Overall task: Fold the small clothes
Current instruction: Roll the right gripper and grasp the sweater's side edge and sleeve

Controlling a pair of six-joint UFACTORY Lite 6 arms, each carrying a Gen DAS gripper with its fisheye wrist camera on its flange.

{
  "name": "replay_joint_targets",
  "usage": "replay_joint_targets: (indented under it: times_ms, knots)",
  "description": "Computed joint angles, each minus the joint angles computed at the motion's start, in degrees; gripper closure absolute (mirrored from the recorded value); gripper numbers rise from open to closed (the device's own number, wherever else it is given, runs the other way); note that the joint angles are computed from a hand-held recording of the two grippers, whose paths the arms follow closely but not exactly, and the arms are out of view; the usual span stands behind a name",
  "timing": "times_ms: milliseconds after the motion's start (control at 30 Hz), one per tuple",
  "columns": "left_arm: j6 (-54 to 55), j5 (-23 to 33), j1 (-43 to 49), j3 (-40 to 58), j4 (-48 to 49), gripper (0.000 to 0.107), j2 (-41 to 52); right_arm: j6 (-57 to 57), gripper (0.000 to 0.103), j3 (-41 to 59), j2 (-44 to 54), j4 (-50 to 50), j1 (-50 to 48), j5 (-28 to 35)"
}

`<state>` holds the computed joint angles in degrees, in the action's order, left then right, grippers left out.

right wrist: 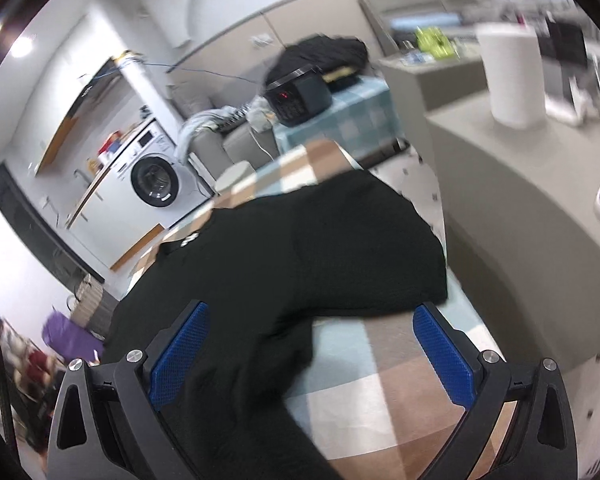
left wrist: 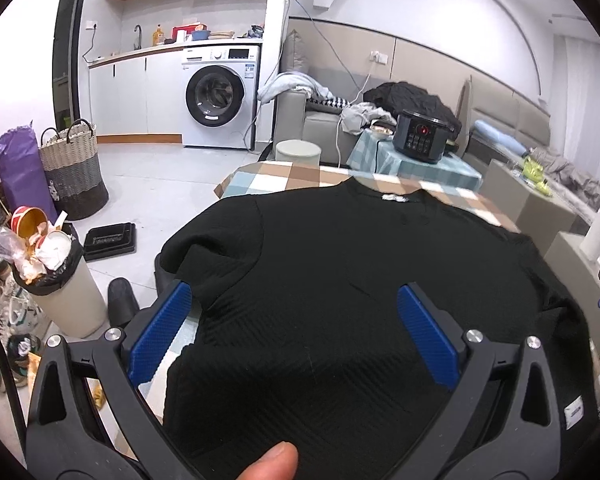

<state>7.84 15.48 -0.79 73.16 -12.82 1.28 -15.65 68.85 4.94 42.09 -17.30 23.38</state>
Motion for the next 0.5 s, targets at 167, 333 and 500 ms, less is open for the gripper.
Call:
replay_joint_targets:
  times_ms: [167, 333, 500]
  knots:
    - [-1.2, -0.4, -0.6, 2.5, 1.9, 0.005, 3.8, -9.6, 0.008, 4.6, 10.4, 13.6, -7.1, 6.5]
    - [2.0, -2.4, -0.8, 1.1, -1.1, 0.005, 4.4, -12.4, 0.009, 6.2, 15.3, 19.2, -9.7, 9.8]
    - [4.6, -4.1, -0.5, -0.1, -4.1, 0.005, 4.5, -9.1, 0.009, 9.5, 17.8, 18.4, -8.2, 6.8]
